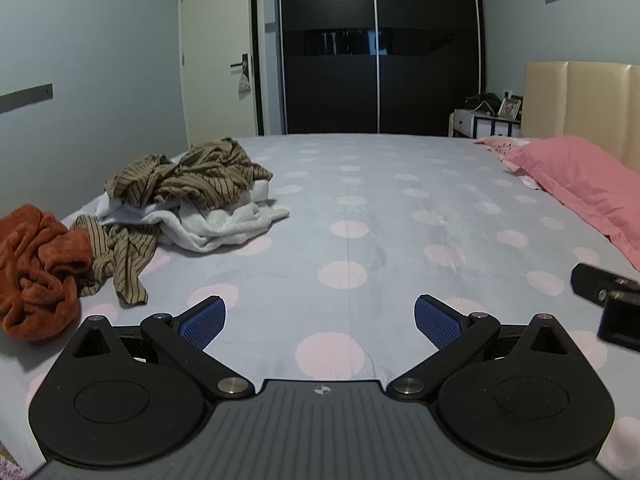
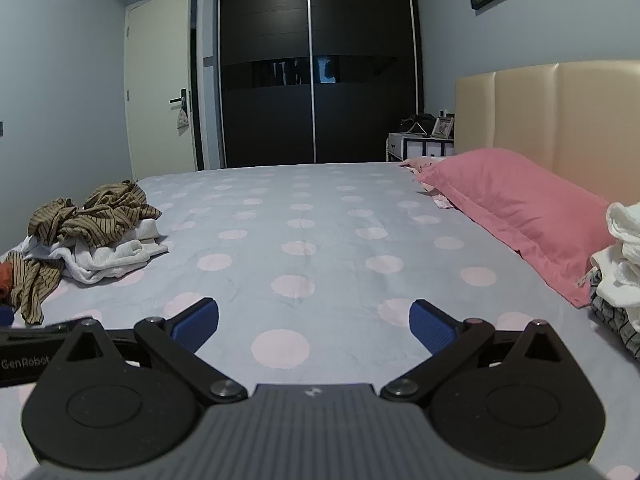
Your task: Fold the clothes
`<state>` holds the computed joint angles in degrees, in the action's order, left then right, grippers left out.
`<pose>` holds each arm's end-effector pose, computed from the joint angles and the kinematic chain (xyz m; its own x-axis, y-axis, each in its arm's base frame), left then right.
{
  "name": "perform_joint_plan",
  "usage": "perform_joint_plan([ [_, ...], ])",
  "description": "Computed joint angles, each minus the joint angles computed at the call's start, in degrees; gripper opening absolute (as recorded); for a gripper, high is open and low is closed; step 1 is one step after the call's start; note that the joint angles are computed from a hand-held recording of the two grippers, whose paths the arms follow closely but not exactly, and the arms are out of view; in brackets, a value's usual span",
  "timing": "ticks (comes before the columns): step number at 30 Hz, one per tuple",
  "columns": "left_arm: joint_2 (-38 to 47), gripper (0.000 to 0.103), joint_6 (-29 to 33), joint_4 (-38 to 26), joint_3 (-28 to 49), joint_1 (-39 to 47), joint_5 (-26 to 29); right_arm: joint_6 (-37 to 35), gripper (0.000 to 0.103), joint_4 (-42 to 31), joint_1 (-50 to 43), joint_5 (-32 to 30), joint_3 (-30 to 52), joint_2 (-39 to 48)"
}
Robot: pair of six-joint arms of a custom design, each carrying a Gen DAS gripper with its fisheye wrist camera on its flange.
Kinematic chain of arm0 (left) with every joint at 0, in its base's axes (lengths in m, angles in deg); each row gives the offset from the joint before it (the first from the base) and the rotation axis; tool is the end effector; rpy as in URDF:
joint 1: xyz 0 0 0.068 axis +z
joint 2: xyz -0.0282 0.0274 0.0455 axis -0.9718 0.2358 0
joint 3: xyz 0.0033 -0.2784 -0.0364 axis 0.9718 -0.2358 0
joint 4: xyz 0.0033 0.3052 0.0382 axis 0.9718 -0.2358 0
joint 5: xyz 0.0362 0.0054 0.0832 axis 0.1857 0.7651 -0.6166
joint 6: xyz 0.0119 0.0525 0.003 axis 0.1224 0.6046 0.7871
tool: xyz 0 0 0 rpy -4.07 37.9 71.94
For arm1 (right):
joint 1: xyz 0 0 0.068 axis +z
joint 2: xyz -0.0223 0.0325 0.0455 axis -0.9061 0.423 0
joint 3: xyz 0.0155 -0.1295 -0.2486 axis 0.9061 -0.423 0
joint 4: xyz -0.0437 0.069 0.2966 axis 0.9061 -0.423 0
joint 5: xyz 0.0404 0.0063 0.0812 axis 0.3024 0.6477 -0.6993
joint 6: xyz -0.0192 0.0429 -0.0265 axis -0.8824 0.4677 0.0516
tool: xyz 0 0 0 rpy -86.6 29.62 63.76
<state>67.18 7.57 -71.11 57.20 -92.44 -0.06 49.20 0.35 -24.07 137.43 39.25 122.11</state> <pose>0.2663 -0.0760 0.2807 -0.4487 0.2034 -0.8702 0.2889 0.9545 0.0741 0.2035 0.1393 0.2749 -0.3365 0.1732 -0.9256 0.3113 0.9482 0.0643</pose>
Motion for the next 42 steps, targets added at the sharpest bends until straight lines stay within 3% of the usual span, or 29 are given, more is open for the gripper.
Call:
perform_joint_plan([
  [6,1.67,0.102,-0.61,-0.47,2.65,0.39,1.38,-1.34,0.103,1.06,-1.03,0.71,-1.71,-2.75],
  [9,1.18,0.102,0.57,1.17,1.27,1.97,3.16,-1.36,0.103,-0.57,3.26,5.28,-0.15,-0.24],
  [11,-0.87,0.102,1.13,2.62,-1.14,0.07,0.59,-2.3,0.103,1.48,1.79,3.0,-0.12,0.68],
  [17,-1.11,0.102,0.76,1.79,-1.17,-0.23,-0.18,-4.34,0.103,2.81,2.47,2.53,-0.69,1.01],
  [42,-0.45,0.102,1.56,0.86,-0.53,0.79,0.68,-2.38,0.103,2.08,1.73,1.37,-0.32,2.37],
])
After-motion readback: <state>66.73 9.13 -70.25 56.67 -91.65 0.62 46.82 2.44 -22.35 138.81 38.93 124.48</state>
